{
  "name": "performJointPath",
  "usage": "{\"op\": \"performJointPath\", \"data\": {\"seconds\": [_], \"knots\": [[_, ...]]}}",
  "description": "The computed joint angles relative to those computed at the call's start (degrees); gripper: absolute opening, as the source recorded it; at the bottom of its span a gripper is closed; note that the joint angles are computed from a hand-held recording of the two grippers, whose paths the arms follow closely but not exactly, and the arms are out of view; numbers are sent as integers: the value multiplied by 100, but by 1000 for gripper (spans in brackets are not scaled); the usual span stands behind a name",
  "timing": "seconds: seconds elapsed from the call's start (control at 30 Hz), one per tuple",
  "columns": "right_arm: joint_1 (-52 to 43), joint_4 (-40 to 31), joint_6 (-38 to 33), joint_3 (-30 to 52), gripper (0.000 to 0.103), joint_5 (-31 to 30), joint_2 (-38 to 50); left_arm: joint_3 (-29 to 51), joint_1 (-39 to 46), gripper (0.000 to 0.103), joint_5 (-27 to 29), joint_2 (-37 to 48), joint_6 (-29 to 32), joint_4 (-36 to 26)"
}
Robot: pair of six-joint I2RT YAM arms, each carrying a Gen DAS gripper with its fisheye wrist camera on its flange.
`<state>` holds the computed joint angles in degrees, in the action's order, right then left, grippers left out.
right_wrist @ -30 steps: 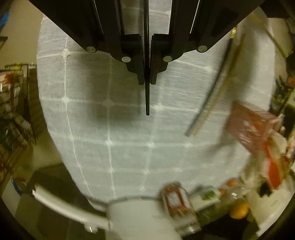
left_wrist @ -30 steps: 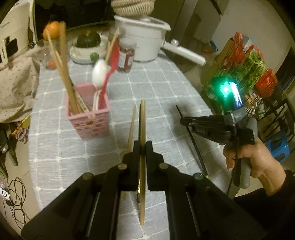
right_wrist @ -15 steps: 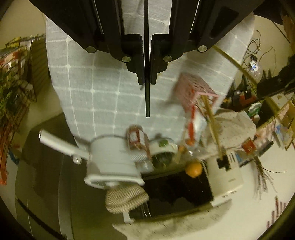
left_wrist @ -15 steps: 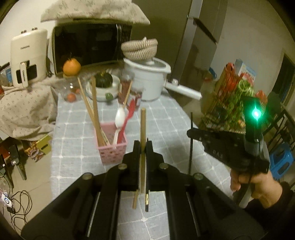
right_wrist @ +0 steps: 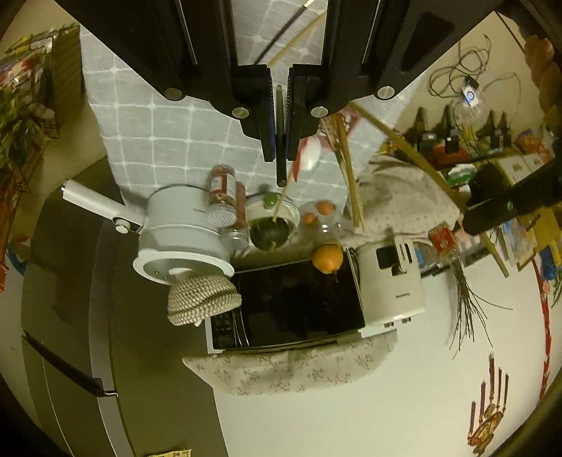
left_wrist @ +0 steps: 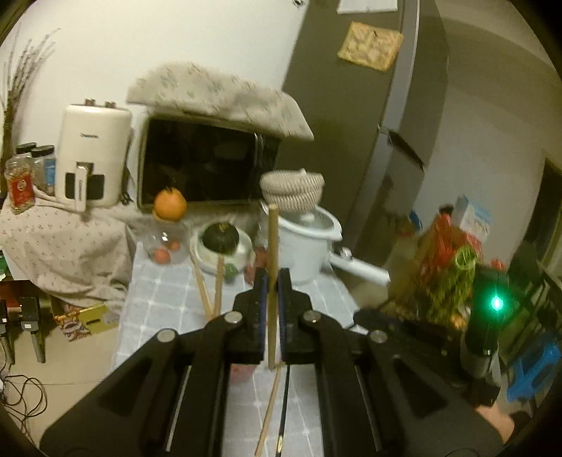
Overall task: Organize utensils
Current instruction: 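Lift and carry the black and wooden chopsticks over the pink basket with both tools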
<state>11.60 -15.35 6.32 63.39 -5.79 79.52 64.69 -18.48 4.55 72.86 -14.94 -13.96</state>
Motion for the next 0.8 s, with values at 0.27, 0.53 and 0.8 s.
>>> {"op": "performJointPath", "data": {"seconds": [0.27, 0.53, 0.8], "knots": [[157, 13, 38, 79, 5, 41, 93, -58, 62, 6, -371, 425, 123, 530], [194, -15, 4, 31, 5, 50, -35, 213, 128, 6, -475, 1123, 77, 430], [197, -98, -72, 323, 5, 47, 74, 500, 168, 6, -503, 1599, 157, 246]]}}
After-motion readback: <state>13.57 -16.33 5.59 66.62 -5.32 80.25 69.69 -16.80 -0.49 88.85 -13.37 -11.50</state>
